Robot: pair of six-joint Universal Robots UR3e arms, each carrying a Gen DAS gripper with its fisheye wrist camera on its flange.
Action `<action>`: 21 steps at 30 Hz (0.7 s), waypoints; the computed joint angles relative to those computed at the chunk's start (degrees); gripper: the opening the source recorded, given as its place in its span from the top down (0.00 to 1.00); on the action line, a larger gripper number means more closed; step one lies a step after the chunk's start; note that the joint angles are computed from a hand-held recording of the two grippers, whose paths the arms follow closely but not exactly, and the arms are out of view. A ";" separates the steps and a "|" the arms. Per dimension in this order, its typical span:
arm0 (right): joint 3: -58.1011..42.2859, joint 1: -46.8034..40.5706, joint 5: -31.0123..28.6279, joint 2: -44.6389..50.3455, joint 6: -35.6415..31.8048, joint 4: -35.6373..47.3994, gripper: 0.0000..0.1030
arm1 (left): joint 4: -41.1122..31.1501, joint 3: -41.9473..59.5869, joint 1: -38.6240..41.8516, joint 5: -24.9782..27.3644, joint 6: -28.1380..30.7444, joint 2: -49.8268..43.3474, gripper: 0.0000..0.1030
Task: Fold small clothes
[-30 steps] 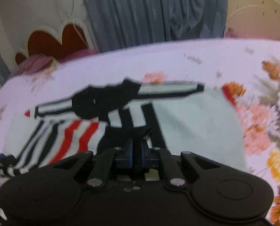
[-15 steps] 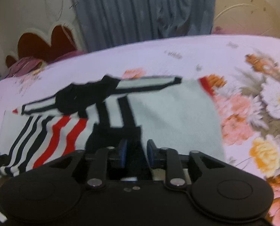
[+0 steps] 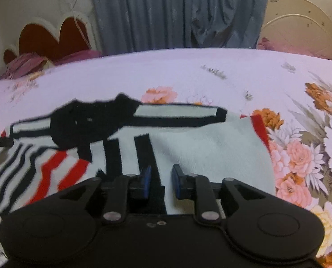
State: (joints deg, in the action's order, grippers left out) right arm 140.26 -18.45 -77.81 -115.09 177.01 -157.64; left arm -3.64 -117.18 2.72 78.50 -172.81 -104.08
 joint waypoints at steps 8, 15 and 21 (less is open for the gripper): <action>-9.12 17.54 -0.63 16.36 7.90 -8.86 0.75 | 9.46 -6.06 -12.37 6.30 -4.38 -0.56 0.40; -9.41 22.34 -9.82 19.70 7.78 -9.97 0.80 | 8.86 -13.42 -4.79 0.05 0.63 4.73 0.40; -10.30 21.86 -9.26 15.56 7.43 -5.03 0.71 | 8.84 -18.93 -4.19 0.53 -0.34 12.87 0.40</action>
State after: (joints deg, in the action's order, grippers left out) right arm 129.96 3.41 -87.07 -99.52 184.44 -162.67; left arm 5.20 -136.11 -1.47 79.03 -173.15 -91.21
